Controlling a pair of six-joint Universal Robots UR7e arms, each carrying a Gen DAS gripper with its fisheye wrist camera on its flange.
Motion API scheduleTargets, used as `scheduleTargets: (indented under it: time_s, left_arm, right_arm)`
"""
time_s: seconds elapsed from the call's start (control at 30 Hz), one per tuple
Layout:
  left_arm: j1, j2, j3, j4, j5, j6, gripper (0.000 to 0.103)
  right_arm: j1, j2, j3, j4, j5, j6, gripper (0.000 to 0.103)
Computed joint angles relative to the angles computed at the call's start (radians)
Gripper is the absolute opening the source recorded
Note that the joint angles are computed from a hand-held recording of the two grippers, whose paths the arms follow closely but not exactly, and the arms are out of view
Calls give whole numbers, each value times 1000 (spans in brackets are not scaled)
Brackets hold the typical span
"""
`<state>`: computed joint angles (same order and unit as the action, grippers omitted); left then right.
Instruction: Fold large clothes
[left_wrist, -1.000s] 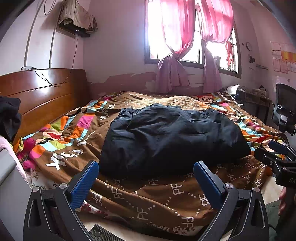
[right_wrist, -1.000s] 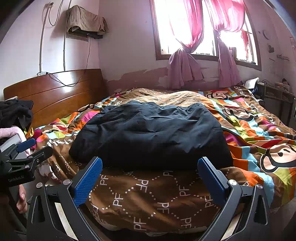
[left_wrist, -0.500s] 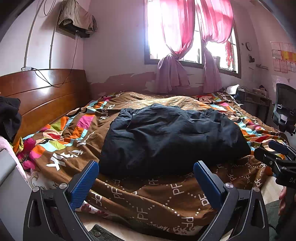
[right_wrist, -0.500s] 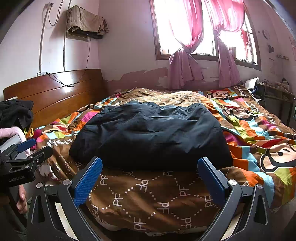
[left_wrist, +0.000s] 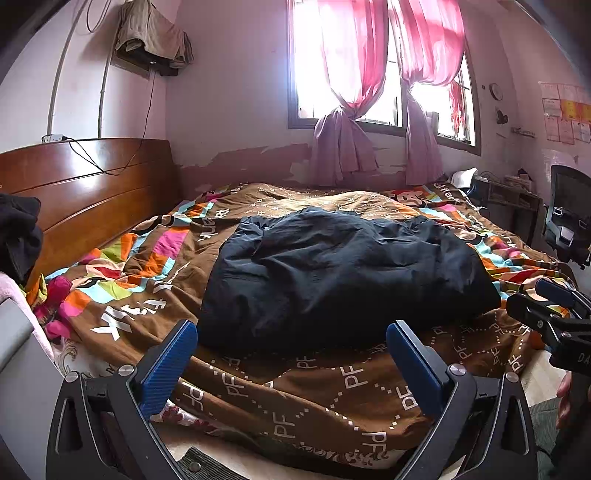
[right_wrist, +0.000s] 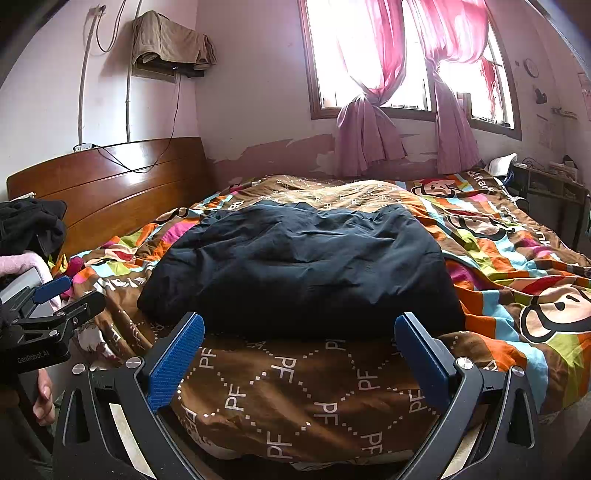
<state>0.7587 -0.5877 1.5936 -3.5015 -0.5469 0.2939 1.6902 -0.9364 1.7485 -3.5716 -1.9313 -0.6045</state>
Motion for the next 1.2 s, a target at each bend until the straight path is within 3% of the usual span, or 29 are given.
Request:
scheduleTargets:
  time_s: [1.2]
  left_arm:
    - [-2,3,-1,15,2,-15,103]
  right_arm:
    - [0,-1,-1,2,0,1,102]
